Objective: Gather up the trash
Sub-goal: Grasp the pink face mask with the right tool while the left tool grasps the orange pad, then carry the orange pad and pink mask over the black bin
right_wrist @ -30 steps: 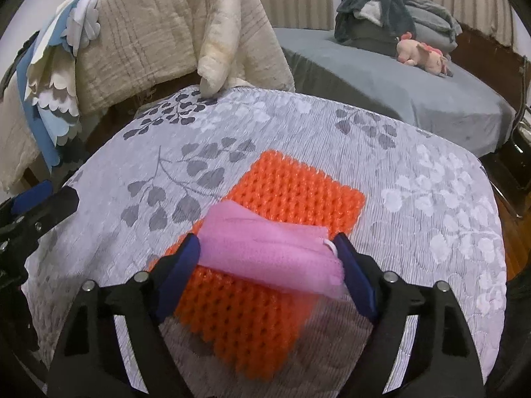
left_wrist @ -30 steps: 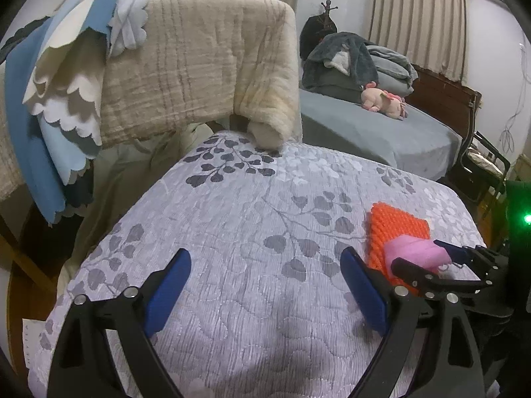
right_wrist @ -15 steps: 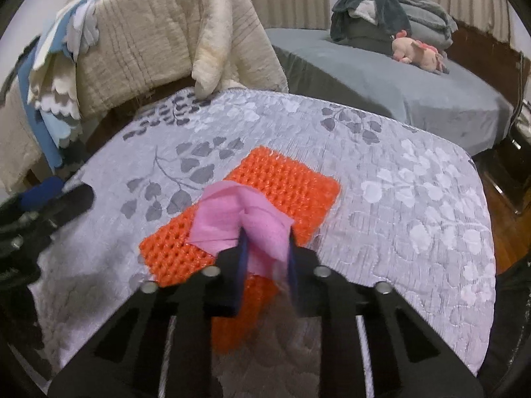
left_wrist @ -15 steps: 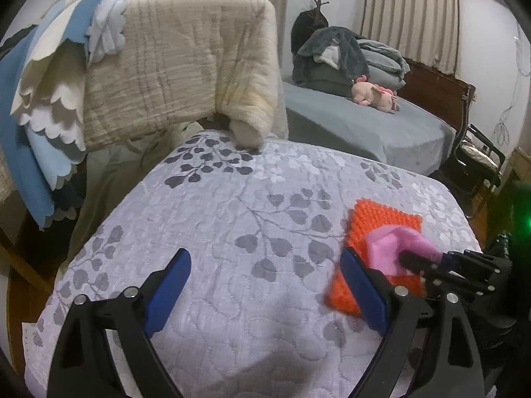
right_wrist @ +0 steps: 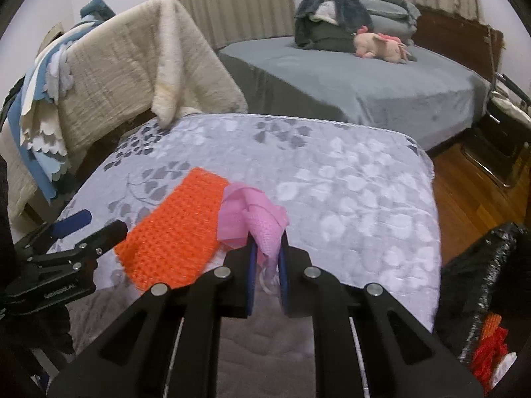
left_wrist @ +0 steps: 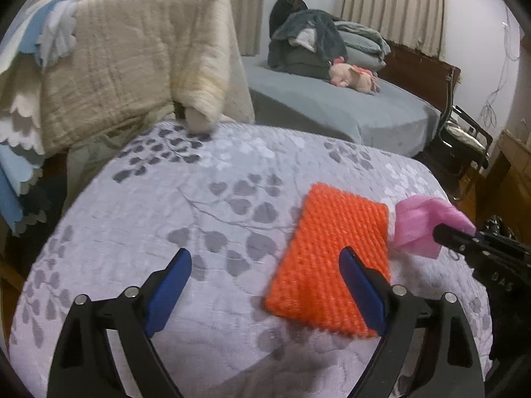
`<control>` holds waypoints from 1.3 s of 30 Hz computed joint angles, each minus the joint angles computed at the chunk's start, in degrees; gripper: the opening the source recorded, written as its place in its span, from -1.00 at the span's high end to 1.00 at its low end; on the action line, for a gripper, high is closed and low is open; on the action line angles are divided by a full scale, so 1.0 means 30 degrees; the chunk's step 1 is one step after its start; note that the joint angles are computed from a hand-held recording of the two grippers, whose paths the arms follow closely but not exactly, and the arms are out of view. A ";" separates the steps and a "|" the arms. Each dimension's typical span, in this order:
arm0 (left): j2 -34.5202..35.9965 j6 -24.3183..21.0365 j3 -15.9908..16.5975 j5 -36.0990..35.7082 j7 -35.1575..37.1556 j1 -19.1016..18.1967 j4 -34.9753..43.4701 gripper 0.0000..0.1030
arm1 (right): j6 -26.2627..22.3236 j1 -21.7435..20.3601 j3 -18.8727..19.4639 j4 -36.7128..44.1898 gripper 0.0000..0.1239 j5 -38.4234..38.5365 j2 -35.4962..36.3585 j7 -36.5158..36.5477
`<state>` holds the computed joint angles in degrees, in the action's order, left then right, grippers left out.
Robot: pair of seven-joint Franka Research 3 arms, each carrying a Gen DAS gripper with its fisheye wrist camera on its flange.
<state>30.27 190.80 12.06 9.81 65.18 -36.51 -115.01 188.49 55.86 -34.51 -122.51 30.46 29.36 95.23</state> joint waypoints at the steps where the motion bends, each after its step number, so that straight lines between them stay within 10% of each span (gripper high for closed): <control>1: 0.0103 -0.0151 -0.0264 0.0050 0.0015 0.0190 0.0147 -0.70 | 0.0067 -0.0150 0.0096 -0.0114 0.82 -0.0010 -0.0087 -0.0037; 11: 0.1099 -0.2365 -0.4989 0.2079 -0.0555 0.4315 0.1628 -0.35 | 0.0547 -0.1424 0.1220 -0.0761 0.82 0.0653 -0.0776 -0.0888; 14: 0.1226 -0.2318 -0.6513 0.2517 -0.0448 0.5678 0.1681 0.11 | 0.0618 -0.1528 0.1413 -0.0956 0.82 0.0986 -0.1025 -0.1204; 19: 0.0816 -0.1883 -0.4081 0.3366 -0.1242 0.3250 0.1500 0.74 | 0.0952 -0.1377 0.1505 -0.1363 0.82 0.1628 -0.1597 -0.1920; 39: -0.2700 0.0279 0.1394 0.0316 -0.0876 -0.3165 -0.1785 0.76 | 0.2871 0.1312 0.0474 -0.3221 0.82 0.7760 -0.4934 -0.8156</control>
<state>22.17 191.63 16.24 10.76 62.56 -46.01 -120.37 197.11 59.80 -33.09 -132.17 53.74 14.55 70.76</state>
